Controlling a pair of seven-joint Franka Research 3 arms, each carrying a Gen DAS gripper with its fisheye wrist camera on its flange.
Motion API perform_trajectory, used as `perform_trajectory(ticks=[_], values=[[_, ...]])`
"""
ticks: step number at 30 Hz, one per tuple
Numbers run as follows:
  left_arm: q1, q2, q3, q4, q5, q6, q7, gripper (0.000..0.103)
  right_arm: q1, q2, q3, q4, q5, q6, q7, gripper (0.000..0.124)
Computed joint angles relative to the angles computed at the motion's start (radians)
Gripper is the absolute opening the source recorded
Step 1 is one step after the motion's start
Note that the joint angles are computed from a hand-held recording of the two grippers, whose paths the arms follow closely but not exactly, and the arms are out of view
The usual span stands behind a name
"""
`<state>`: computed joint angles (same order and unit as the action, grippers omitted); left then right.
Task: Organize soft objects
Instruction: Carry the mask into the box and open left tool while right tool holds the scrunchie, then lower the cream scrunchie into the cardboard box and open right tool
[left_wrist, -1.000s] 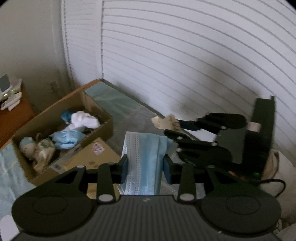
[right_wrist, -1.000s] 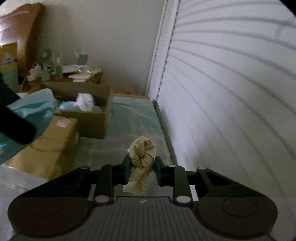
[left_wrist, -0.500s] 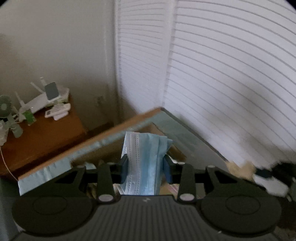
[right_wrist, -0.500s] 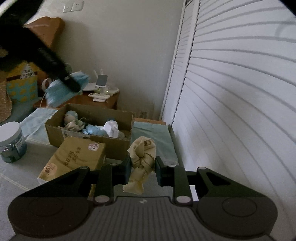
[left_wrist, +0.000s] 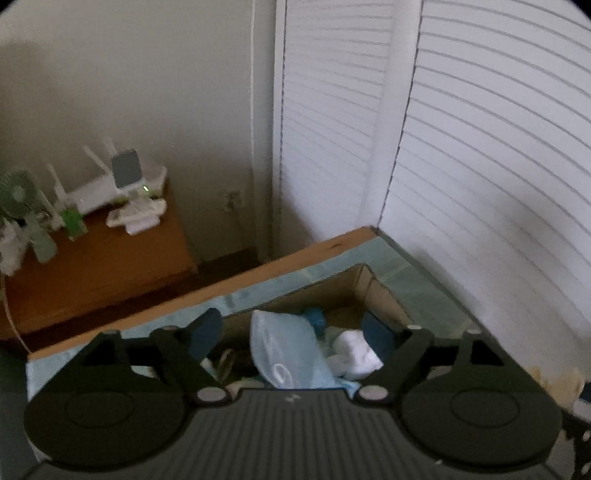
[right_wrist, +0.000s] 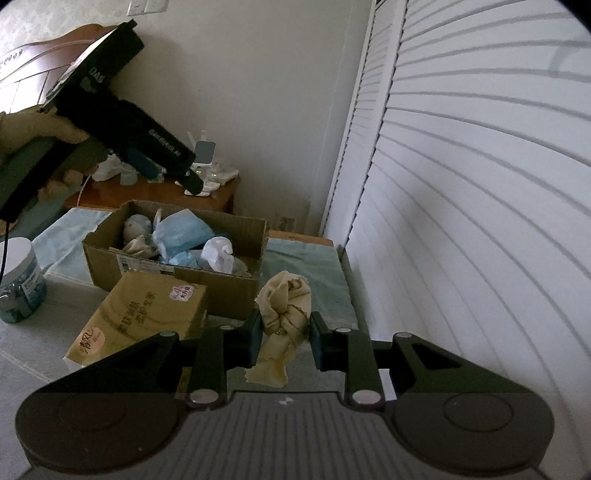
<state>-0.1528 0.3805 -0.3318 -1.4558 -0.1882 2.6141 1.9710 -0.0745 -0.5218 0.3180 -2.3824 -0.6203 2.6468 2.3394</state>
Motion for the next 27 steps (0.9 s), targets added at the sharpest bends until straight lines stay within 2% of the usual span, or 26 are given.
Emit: perform_trajectory(ticks=[4, 6, 9, 13, 17, 22, 25, 27], values=[[0.057, -0.134, -0.04, -0.196, -0.095, 0.143, 0.141, 0.101, 0.011, 0.012, -0.011, 0.01, 0.01, 0.013, -0.019, 0.031], [0.071, -0.207, -0.045, -0.295, -0.156, 0.205, 0.217, 0.102, 0.021, 0.023, -0.021, 0.018, 0.024, 0.024, -0.038, 0.031], [0.084, -0.311, -0.045, -0.416, -0.325, 0.247, 0.366, 0.102, 0.036, 0.045, -0.034, 0.036, 0.048, 0.039, -0.072, 0.031], [0.049, -0.444, 0.009, -0.567, -0.474, 0.26, 0.44, 0.102, 0.058, 0.086, -0.05, 0.072, 0.077, 0.057, -0.127, 0.031], [-0.001, -0.545, 0.059, -0.715, -0.502, 0.334, 0.412, 0.102, 0.09, 0.15, -0.071, 0.131, 0.113, 0.08, -0.201, 0.031], [-0.031, -0.629, 0.104, -0.829, -0.444, 0.289, 0.301, 0.102, 0.156, 0.252, -0.114, 0.227, 0.194, 0.103, -0.317, 0.031], [-0.063, -0.654, 0.135, -0.869, -0.43, 0.3, 0.258, 0.102, 0.194, 0.31, -0.138, 0.285, 0.243, 0.106, -0.379, 0.031], [-0.062, -0.668, 0.138, -0.891, -0.391, 0.316, 0.194, 0.102, 0.221, 0.346, -0.157, 0.321, 0.28, 0.108, -0.426, 0.031]])
